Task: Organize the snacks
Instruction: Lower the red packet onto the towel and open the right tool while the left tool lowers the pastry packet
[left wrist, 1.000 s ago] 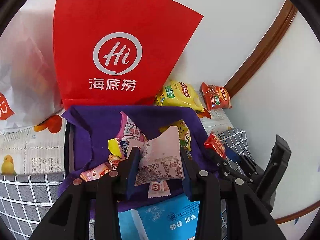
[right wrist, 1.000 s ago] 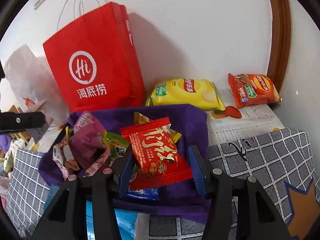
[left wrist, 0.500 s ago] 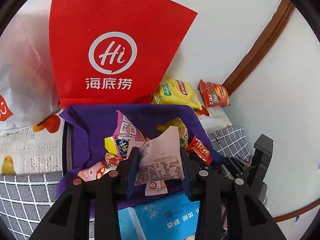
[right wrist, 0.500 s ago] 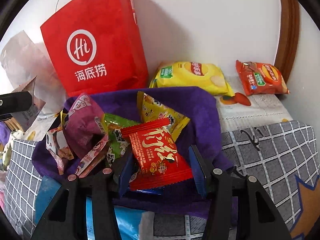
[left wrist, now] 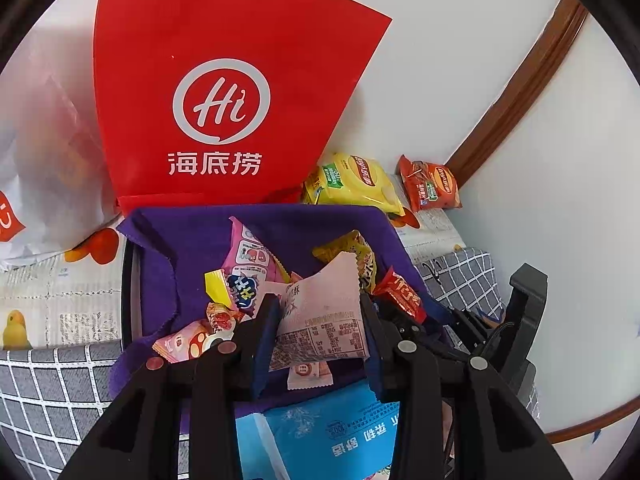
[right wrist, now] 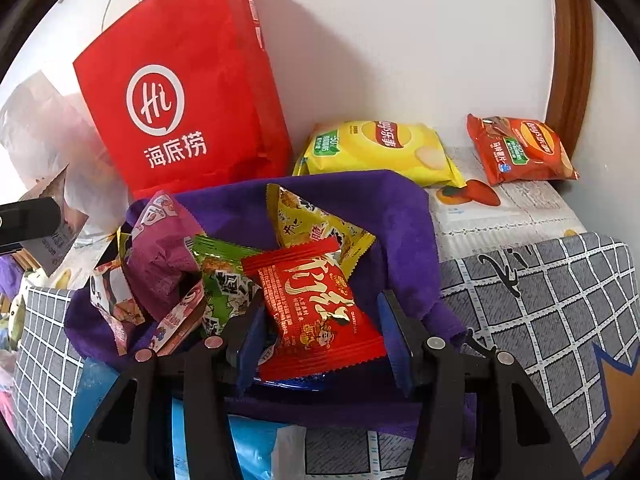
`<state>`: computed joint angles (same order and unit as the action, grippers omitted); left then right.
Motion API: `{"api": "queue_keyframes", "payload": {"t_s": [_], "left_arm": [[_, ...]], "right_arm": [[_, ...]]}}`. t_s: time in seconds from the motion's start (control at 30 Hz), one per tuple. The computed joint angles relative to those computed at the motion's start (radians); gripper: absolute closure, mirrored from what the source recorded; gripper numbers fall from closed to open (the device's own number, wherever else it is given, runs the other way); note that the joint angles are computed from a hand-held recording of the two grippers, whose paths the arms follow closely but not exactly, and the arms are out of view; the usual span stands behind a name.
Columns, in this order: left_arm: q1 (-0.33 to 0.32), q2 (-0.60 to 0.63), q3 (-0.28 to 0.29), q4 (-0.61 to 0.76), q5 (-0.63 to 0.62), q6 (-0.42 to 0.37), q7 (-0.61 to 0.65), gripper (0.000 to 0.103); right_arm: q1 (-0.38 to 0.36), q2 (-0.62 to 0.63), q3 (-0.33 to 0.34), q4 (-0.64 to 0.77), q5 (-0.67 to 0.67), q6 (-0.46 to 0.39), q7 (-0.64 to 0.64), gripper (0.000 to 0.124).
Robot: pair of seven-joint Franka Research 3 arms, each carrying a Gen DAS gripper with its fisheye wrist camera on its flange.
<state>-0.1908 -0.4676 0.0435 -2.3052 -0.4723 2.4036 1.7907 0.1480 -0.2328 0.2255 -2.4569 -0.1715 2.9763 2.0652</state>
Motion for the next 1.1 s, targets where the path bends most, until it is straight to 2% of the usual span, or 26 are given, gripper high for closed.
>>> {"api": "queue_keyframes", "payload": {"t_s": [0.17,0.27,0.5,0.63,0.77,1.1], "left_arm": [[0.004,0.005,-0.003,0.000,0.005,-0.002,-0.004,0.067],[0.014,0.013,-0.014,0.000,0.027,-0.002,-0.021,0.067],[0.022,0.041,-0.023,0.012,0.062,-0.024,-0.051,0.066],[0.013,0.064,-0.004,0.028,-0.001,-0.069,-0.021,0.066],[0.035,0.069,-0.030,0.027,0.023,-0.063,-0.047,0.066],[0.030,0.077,-0.028,0.022,-0.024,-0.037,-0.044,0.065]], "right_arm": [[-0.011,-0.003,0.006,-0.008,-0.013,0.022,0.015,0.057],[-0.012,-0.014,0.006,-0.016,-0.005,0.036,0.007,0.055],[-0.031,-0.033,0.024,-0.028,0.015,0.057,-0.002,0.054],[-0.042,-0.037,0.034,-0.028,0.020,0.055,-0.001,0.053],[-0.046,-0.042,0.036,-0.034,0.031,0.062,-0.003,0.053],[-0.052,-0.050,0.044,-0.039,0.049,0.065,-0.015,0.052]]}}
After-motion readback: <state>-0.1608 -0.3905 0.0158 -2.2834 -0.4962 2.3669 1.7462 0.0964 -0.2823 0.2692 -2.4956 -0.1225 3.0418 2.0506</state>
